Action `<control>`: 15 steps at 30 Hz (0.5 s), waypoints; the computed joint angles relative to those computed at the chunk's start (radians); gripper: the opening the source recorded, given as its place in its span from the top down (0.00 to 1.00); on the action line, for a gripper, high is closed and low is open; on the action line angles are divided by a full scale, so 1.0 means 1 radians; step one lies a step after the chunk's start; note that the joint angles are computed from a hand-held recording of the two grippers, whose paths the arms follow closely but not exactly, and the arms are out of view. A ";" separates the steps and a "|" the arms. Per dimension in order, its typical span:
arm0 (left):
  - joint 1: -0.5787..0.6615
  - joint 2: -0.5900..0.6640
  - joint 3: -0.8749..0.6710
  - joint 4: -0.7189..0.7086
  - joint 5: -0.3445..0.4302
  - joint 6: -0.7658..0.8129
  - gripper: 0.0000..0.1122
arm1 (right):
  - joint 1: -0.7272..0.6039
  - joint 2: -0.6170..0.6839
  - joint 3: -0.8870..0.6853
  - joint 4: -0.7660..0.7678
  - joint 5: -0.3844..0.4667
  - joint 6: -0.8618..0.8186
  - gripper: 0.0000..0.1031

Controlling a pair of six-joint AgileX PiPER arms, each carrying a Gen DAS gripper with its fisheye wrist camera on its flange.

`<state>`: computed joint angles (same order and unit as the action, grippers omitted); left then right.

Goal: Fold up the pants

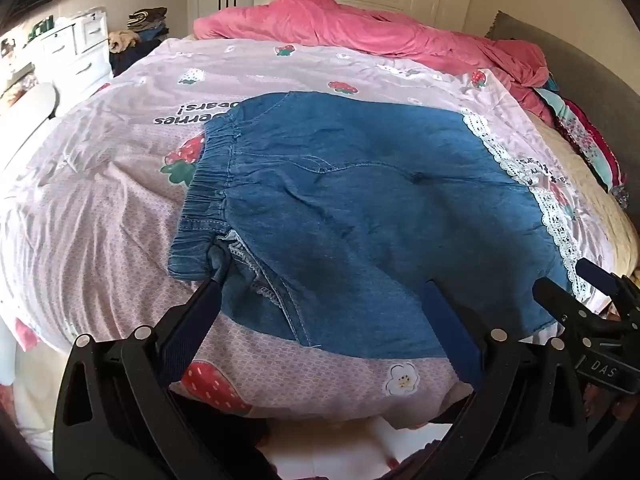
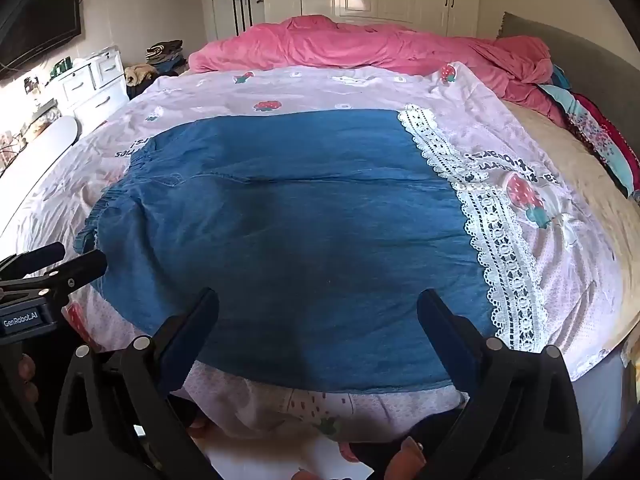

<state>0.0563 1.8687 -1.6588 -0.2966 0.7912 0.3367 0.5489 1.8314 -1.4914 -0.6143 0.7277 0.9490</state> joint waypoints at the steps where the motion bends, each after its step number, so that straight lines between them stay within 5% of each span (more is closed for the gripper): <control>1: -0.002 0.000 0.000 0.003 -0.001 -0.002 0.16 | 0.001 -0.002 0.003 -0.007 -0.004 0.006 0.04; 15: -0.005 0.001 0.010 -0.024 -0.004 0.015 0.16 | 0.009 0.002 0.006 0.005 -0.004 -0.003 0.04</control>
<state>0.0515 1.8702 -1.6488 -0.3202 0.7867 0.3517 0.5582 1.8335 -1.4853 -0.6097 0.7239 0.9464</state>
